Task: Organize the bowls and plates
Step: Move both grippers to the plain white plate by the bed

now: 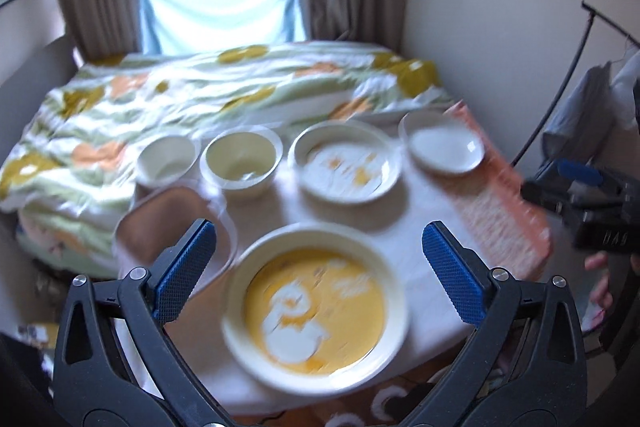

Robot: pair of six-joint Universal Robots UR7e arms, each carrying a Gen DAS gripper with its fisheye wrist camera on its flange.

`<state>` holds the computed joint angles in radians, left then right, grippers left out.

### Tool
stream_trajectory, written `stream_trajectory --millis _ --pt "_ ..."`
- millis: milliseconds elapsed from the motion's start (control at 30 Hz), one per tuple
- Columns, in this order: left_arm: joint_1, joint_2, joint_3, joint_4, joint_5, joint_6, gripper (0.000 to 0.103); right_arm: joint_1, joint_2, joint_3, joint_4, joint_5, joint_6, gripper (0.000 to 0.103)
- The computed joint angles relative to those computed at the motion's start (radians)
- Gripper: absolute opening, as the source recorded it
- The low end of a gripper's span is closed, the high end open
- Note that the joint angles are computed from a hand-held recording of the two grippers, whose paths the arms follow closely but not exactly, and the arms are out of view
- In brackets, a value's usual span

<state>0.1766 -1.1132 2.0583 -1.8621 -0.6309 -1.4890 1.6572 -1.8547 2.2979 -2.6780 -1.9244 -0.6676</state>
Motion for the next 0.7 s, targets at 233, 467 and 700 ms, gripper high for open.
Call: stream_trajectory --millis 233,467,700 --pt "0.095 0.108 -0.089 -0.398 0.022 0.415 0.103 -0.016 0.015 -0.063 -0.094 -0.094 -0.009 0.102" --pt "0.239 0.271 -0.287 -0.586 -0.062 0.694 0.103 -0.136 0.094 -0.202 0.008 0.031 0.076 0.102" --pt "0.429 0.471 -0.568 -0.562 -0.203 0.888 0.101 -0.259 0.256 -0.31 0.042 0.118 0.274 0.096"
